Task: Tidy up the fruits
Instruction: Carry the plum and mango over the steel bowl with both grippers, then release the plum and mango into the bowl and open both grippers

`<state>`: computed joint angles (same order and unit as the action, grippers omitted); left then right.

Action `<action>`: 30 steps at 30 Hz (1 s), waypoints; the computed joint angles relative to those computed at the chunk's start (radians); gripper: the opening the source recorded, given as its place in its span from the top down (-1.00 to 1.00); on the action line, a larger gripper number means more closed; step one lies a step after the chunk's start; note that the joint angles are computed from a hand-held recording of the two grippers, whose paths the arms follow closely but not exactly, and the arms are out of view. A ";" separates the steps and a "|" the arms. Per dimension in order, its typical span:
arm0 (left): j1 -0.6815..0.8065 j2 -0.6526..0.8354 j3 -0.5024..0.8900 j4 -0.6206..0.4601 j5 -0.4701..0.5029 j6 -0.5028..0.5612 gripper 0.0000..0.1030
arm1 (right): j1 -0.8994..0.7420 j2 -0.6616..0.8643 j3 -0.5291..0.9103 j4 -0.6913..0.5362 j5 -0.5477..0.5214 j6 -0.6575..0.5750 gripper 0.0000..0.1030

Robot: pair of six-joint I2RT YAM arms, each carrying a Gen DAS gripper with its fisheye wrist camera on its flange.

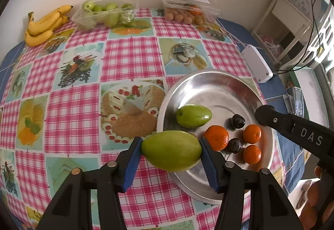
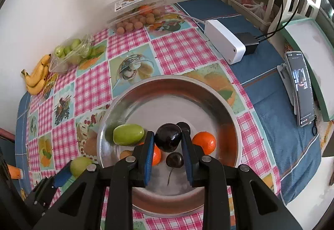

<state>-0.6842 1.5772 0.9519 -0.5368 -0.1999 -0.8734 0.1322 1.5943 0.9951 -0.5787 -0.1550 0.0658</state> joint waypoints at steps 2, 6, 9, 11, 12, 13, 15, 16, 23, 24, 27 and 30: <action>0.003 0.027 0.009 0.008 0.004 0.009 -0.13 | 0.009 0.009 -0.001 0.004 -0.008 0.002 0.47; 0.006 0.057 0.014 0.023 0.009 0.024 -0.13 | 0.032 0.046 0.002 0.017 -0.015 0.010 0.47; 0.006 0.071 0.019 0.030 0.007 0.033 -0.13 | 0.037 0.075 0.003 0.026 -0.013 0.013 0.46; 0.009 0.076 0.021 0.035 0.007 0.040 -0.13 | 0.037 0.095 0.007 0.030 -0.015 0.012 0.46; 0.011 0.079 0.022 0.038 0.007 0.043 -0.13 | 0.037 0.102 0.008 0.031 -0.017 0.013 0.46; 0.011 0.083 0.025 0.038 0.006 0.045 -0.13 | 0.037 0.108 0.010 0.032 -0.020 0.015 0.46; 0.011 0.089 0.029 0.038 0.002 0.050 -0.13 | 0.036 0.124 0.014 0.032 -0.026 0.016 0.46; 0.008 0.091 0.031 0.038 0.001 0.052 -0.13 | 0.037 0.130 0.016 0.033 -0.027 0.018 0.46; 0.005 0.121 0.048 0.051 0.000 0.077 -0.13 | 0.049 0.143 0.017 0.044 -0.001 0.026 0.45; 0.005 0.124 0.049 0.054 0.000 0.082 -0.13 | 0.049 0.146 0.018 0.044 -0.001 0.026 0.45; 0.004 0.128 0.047 0.060 0.004 0.094 -0.13 | 0.054 0.155 0.023 0.044 0.010 0.025 0.45; 0.004 0.135 0.048 0.061 0.005 0.098 -0.13 | 0.057 0.154 0.026 0.044 0.021 0.022 0.45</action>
